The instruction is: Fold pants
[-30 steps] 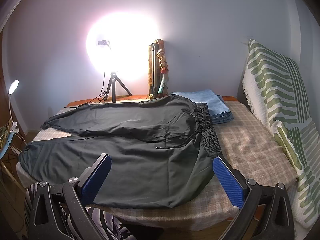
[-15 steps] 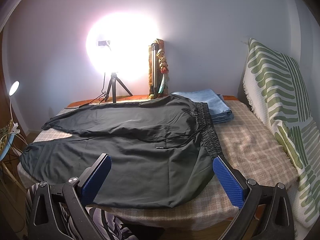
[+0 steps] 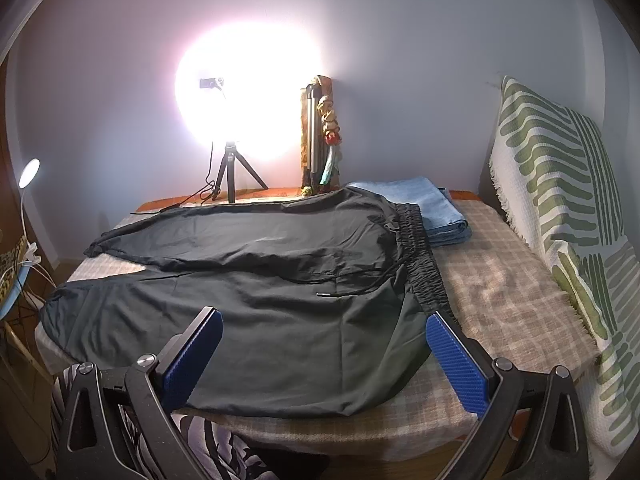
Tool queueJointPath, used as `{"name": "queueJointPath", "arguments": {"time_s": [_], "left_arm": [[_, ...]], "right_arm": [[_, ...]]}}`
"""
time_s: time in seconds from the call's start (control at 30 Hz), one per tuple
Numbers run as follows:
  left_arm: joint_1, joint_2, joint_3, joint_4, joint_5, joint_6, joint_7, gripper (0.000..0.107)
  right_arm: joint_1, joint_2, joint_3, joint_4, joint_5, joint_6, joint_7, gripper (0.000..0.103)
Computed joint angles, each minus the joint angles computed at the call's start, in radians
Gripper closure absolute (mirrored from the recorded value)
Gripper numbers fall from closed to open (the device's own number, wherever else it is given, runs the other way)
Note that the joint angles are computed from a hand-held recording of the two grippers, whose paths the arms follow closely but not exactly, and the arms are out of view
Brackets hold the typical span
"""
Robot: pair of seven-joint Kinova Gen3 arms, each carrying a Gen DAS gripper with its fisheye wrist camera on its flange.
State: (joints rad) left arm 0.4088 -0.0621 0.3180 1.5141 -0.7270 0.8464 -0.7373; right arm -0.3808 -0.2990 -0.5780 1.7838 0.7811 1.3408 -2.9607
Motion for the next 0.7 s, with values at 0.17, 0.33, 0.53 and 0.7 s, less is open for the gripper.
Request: {"name": "queueJointPath", "arguments": {"time_s": [0.17,0.33,0.53,0.7], "left_arm": [[0.0,0.002,-0.002,-0.002,0.003,-0.002,-0.003,0.005],[0.002,0.007,-0.001,-0.007,0.002,0.002,-0.003,0.005],[0.012,0.014,-0.004,-0.012,-0.001,0.008,-0.001,0.005],[0.019,0.018,-0.011,-0.011,-0.002,0.008,0.001,0.005]], "right_arm": [[-0.002,0.002,0.0,0.001,0.002,0.0,-0.005,0.0],[-0.005,0.001,0.003,0.002,0.001,0.0,-0.002,0.0],[-0.005,0.001,0.003,0.003,0.001,0.0,-0.003,0.0],[-0.005,0.001,0.003,0.005,0.001,-0.004,-0.004,0.0]]}}
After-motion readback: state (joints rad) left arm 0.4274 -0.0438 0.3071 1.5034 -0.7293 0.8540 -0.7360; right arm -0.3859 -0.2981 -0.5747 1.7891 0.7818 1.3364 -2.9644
